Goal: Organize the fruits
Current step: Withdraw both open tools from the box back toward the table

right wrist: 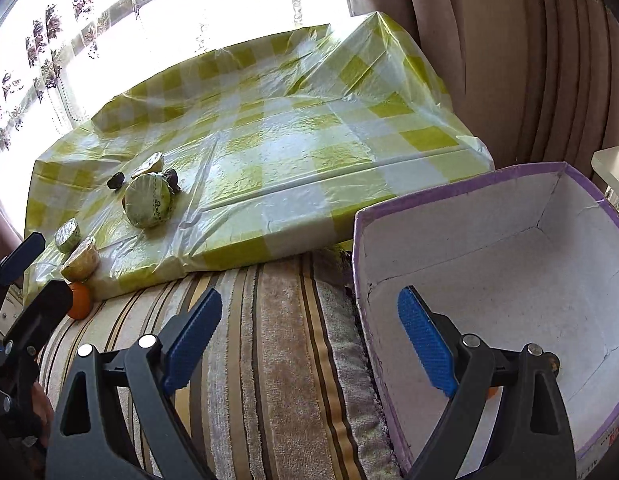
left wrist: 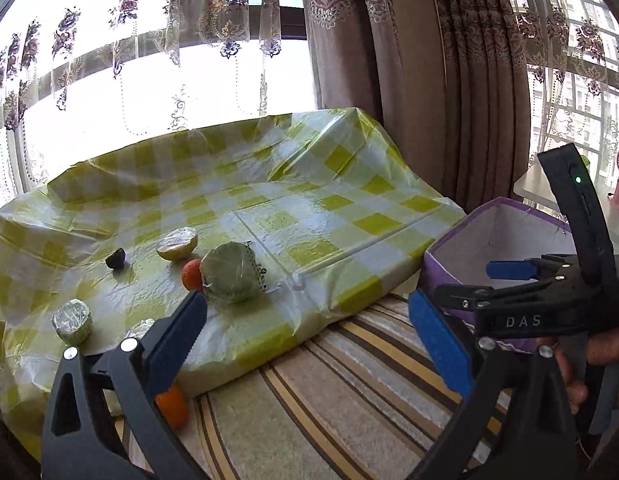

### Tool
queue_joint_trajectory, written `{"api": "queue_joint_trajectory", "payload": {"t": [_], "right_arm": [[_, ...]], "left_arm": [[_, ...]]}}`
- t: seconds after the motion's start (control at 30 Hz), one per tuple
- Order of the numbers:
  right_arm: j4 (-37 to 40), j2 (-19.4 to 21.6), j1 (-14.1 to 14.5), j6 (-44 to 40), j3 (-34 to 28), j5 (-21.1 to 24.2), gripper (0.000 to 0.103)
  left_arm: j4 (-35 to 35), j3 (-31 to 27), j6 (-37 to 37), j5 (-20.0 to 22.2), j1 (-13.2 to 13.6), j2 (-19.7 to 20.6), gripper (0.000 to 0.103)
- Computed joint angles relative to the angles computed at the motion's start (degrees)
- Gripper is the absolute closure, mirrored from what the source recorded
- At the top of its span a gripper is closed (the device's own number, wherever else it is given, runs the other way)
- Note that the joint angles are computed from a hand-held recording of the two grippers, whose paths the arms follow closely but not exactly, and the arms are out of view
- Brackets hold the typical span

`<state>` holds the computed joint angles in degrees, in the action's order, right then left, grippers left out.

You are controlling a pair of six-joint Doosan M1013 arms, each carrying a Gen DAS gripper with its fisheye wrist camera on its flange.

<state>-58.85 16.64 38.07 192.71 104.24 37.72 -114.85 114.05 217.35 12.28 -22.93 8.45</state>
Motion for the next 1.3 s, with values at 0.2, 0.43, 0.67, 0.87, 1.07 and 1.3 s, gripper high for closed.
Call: {"api": "queue_joint_trajectory", "payload": {"t": [0.2, 0.43, 0.67, 0.87, 1.07, 1.3], "right_arm": [[0.01, 1.05, 0.52, -1.92, -1.15, 0.68, 0.016], [0.76, 1.92, 0.52, -3.65, -2.19, 0.35, 0.016], [1.68, 3.33, 0.52, -7.12, -4.26, -0.19, 0.016], [3.9, 4.8, 0.16, -10.99, -6.52, -1.35, 0.016], [4.83, 6.39, -0.01, -14.4, -9.25, -2.21, 0.016], [6.35, 8.95, -0.21, -19.1, -13.44, -2.22, 0.016]], "left_arm": [[3.0, 0.35, -8.95, -0.66, 3.07, -0.18, 0.002], [9.99, -0.1, -23.66, -0.14, 6.69, 0.33, 0.002], [30.23, -1.89, -51.1, 2.99, 9.79, 2.2, 0.01], [46.72, -3.19, -69.22, 4.09, 10.42, 3.54, 0.02], [53.78, -3.83, -76.47, 5.2, 10.53, 4.28, 0.03], [64.39, -4.67, -86.47, 5.82, 10.01, 5.15, 0.045]]}}
